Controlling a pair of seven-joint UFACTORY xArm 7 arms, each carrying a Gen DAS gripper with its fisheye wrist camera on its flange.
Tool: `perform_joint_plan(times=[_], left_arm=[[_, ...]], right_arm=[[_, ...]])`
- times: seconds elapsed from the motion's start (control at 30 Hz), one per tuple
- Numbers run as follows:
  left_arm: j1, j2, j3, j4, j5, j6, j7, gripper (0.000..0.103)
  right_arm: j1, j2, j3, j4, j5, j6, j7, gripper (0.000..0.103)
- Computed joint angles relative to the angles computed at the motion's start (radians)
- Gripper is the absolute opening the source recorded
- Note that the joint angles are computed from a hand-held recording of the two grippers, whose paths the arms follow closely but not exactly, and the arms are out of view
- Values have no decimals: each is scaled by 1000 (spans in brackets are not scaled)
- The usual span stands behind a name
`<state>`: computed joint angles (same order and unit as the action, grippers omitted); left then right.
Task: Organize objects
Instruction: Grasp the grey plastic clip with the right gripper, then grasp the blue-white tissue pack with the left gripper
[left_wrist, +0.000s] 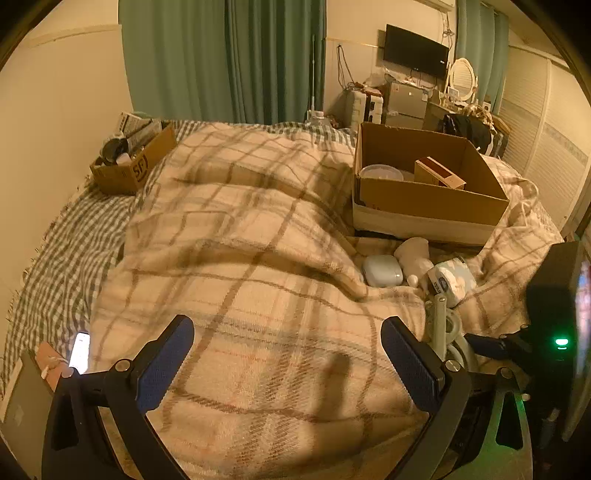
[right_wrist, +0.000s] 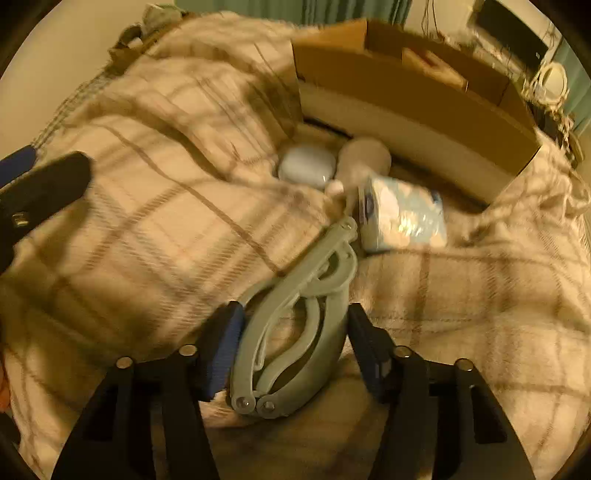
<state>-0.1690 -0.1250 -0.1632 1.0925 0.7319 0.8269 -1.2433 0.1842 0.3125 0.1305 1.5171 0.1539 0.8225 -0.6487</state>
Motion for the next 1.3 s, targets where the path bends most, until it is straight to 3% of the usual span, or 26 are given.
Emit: perform_joint_plan(times=[0.03, 0.07, 0.1, 0.13, 0.43, 0.53, 0.63, 0.87, 1.0, 1.13, 1.17, 1.2, 1.27, 1.3], left_arm=[[-1, 2, -3, 7, 7, 10, 0, 103], [-3, 6, -6, 14, 12, 19, 0, 103], [-5, 9, -7, 20, 15, 25, 1, 103], [-9, 18, -8, 33, 18, 35, 6, 103], [-49, 102, 10, 143, -15, 28, 83, 103], [-69, 173, 22, 224, -38, 1, 128, 103], [-102, 270, 40, 330, -65, 7, 181, 103], [-171, 505, 98, 554, -148, 13, 345, 102], [-189, 595, 137, 653, -226, 45, 390, 90], [-212, 671, 158, 737, -276, 40, 456, 89], [-218, 686, 161, 755, -284, 41, 476, 85], [-222, 704, 161, 775, -297, 44, 498, 68], [-231, 737, 166, 821, -328, 74, 524, 64], [-236, 740, 173, 825, -333, 80, 528, 57]], right_arm=[[-17, -21, 10, -15, 43, -18, -24, 42], [-30, -33, 15, -17, 80, -22, -42, 25], [-41, -39, 19, -15, 113, -23, -58, 14], [-66, -47, 32, -5, 164, -9, -84, 12], [-105, -61, 10, 73, 327, 4, -181, 11], [-109, -19, -9, 168, 301, -24, -150, 11], [-106, 36, -36, 248, 207, -81, -85, 12], [-148, 156, -8, 378, 175, -29, -60, 11], [-166, 204, 3, 434, 176, 16, -56, 11], [-179, 249, 11, 480, 184, 52, -47, 11], [-181, 255, 12, 485, 186, 57, -44, 11], [-182, 257, 12, 485, 186, 59, -41, 11], [-182, 261, 11, 488, 183, 63, -33, 11], [-182, 260, 10, 486, 181, 61, -32, 11]])
